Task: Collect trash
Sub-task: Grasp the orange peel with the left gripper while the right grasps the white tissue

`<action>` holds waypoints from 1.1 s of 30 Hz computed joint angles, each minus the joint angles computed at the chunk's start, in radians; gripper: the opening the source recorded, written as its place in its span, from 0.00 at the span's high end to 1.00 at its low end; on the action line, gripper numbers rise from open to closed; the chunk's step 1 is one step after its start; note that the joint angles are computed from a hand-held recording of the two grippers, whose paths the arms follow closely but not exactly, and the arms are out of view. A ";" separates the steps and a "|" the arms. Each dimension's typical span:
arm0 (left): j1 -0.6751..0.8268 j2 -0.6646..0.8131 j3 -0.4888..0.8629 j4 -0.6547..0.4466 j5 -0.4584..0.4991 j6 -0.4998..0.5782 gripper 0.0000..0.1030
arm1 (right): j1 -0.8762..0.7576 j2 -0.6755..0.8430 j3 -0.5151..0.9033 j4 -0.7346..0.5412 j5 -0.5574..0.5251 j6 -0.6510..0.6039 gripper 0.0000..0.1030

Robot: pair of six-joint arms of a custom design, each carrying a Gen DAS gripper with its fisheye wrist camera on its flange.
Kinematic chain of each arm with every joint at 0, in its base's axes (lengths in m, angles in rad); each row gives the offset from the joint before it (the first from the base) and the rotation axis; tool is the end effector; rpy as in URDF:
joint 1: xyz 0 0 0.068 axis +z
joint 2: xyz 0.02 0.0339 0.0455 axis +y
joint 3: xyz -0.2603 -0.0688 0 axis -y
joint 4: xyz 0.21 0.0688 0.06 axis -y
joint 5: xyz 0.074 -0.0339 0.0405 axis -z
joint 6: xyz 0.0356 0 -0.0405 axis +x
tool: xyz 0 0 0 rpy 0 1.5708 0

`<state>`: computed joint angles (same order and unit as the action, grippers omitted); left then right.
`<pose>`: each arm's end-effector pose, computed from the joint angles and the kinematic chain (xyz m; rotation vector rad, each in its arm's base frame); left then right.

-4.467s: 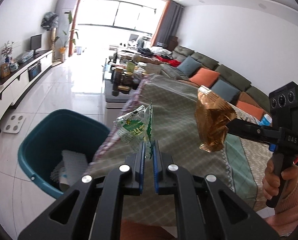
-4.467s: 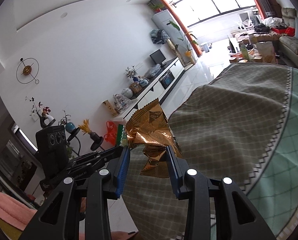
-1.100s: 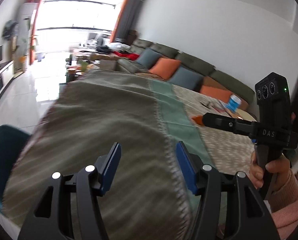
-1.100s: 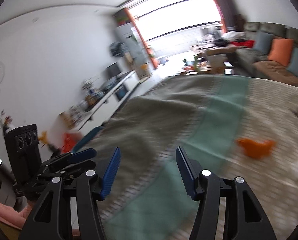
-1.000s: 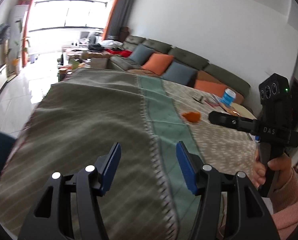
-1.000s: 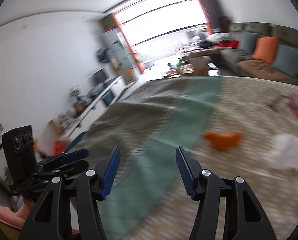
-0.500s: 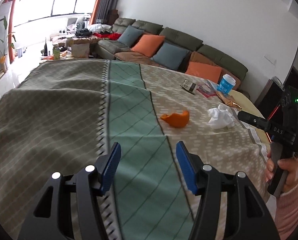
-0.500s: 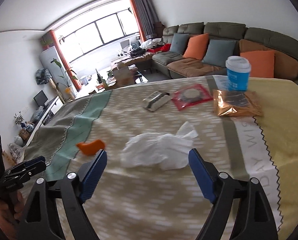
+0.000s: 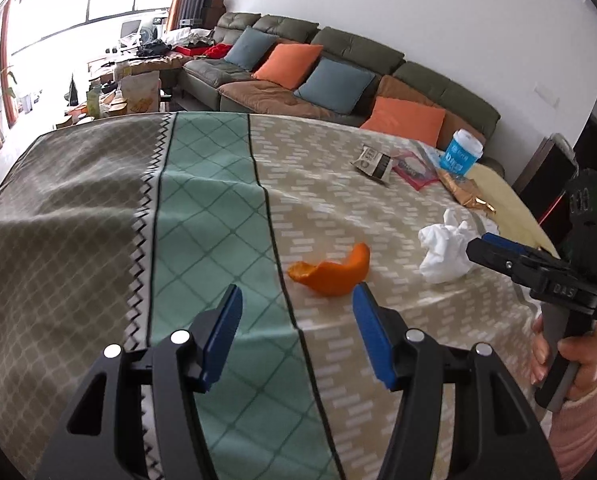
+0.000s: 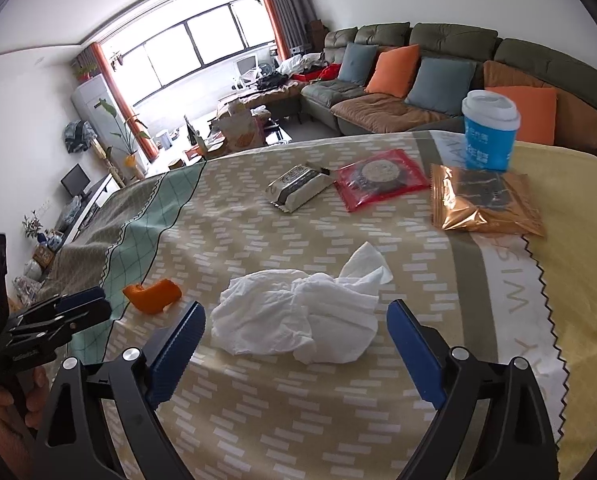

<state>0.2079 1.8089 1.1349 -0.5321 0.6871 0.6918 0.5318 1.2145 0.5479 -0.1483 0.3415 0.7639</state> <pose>0.3169 0.0438 0.1874 0.7471 2.3501 -0.5954 0.1828 0.0937 0.1965 0.4288 2.2988 0.2382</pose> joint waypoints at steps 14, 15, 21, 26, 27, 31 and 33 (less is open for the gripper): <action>-0.132 0.015 -0.024 0.082 -0.106 -0.070 0.51 | -0.041 0.019 -0.028 0.066 -0.076 -0.031 0.27; -0.134 0.014 -0.025 0.085 -0.106 -0.070 0.52 | -0.046 0.022 -0.028 0.066 -0.084 -0.034 0.32; -0.138 0.009 -0.033 0.104 -0.109 -0.069 0.58 | -0.072 0.032 -0.038 0.088 -0.128 -0.042 0.54; -0.121 0.002 -0.040 0.106 -0.088 -0.063 0.64 | -0.062 0.005 -0.052 0.097 -0.124 -0.048 0.66; -0.112 -0.002 -0.044 0.103 -0.076 -0.060 0.65 | -0.055 -0.008 -0.058 0.099 -0.116 -0.046 0.70; -0.088 -0.017 -0.055 0.090 -0.047 -0.042 0.69 | -0.038 -0.052 -0.082 0.114 -0.112 -0.042 0.83; -0.066 -0.028 -0.064 0.080 -0.024 -0.022 0.73 | -0.022 -0.066 -0.092 0.127 -0.106 -0.038 0.86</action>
